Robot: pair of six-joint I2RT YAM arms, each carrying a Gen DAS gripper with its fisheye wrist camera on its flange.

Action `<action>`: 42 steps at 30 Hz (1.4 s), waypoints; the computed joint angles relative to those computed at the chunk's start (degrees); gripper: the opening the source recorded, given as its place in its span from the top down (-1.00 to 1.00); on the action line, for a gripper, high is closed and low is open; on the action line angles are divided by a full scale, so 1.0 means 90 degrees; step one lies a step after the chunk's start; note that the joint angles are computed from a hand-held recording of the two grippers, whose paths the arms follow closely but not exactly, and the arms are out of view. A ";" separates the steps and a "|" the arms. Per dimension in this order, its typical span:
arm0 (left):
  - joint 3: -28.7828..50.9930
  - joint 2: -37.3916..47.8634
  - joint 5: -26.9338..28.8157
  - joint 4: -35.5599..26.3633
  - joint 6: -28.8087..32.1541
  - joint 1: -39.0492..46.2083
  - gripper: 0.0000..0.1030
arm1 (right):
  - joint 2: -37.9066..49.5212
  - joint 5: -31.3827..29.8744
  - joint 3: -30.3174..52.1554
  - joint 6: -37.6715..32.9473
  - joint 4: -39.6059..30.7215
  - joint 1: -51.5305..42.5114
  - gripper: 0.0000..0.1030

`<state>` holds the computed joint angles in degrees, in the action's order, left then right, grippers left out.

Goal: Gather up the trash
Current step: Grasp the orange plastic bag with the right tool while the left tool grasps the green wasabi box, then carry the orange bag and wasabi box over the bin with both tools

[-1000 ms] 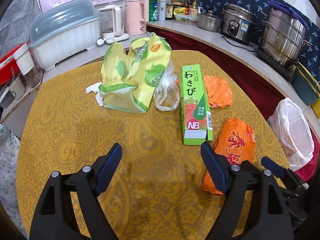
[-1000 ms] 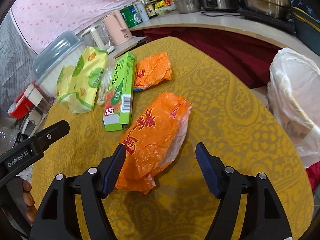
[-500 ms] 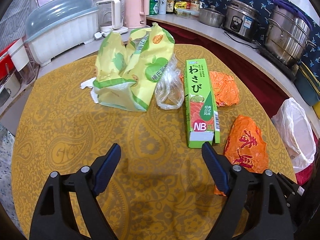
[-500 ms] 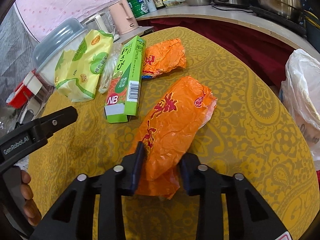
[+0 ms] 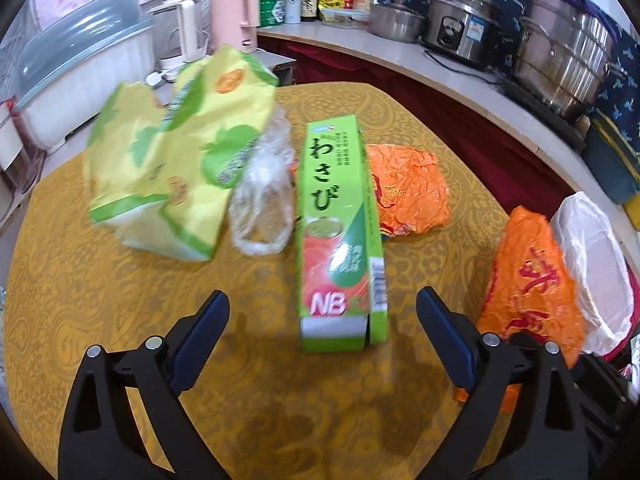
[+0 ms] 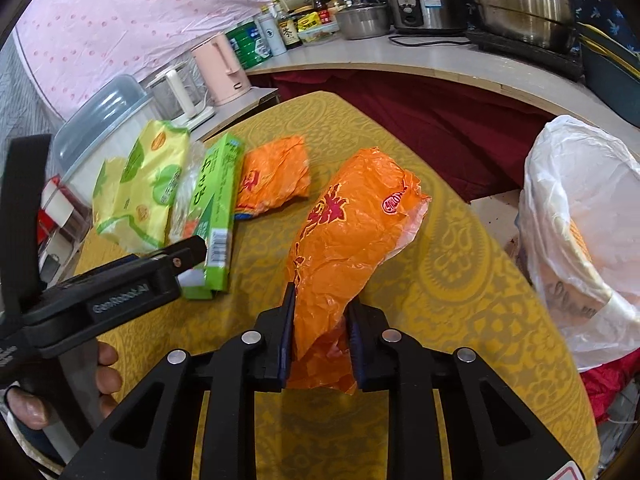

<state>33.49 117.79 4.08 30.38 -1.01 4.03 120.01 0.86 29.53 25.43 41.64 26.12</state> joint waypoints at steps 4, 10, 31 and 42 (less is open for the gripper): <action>0.0507 0.0458 -0.0139 -0.0179 -0.0089 -0.0150 -0.75 | 0.0040 -0.0083 0.0106 -0.0082 -0.0017 -0.0244 0.58; 0.1024 0.0944 -0.0165 -0.0376 -0.0282 -0.0165 -0.69 | 0.0209 -0.0251 0.0276 -0.0178 -0.0014 -0.0487 0.58; -0.0613 -0.0892 -0.0047 -0.0088 -0.0321 -0.0362 -0.01 | -0.0905 -0.0151 -0.0679 -0.0208 0.0287 -0.0439 0.58; -0.1448 -0.2660 -0.0248 -0.0527 -0.0656 -0.1136 0.00 | -0.2249 -0.0190 -0.1439 -0.0335 0.0142 -0.0732 0.58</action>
<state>20.46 93.86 1.85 25.64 -6.91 -6.20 99.78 -0.86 16.58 22.41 42.91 19.53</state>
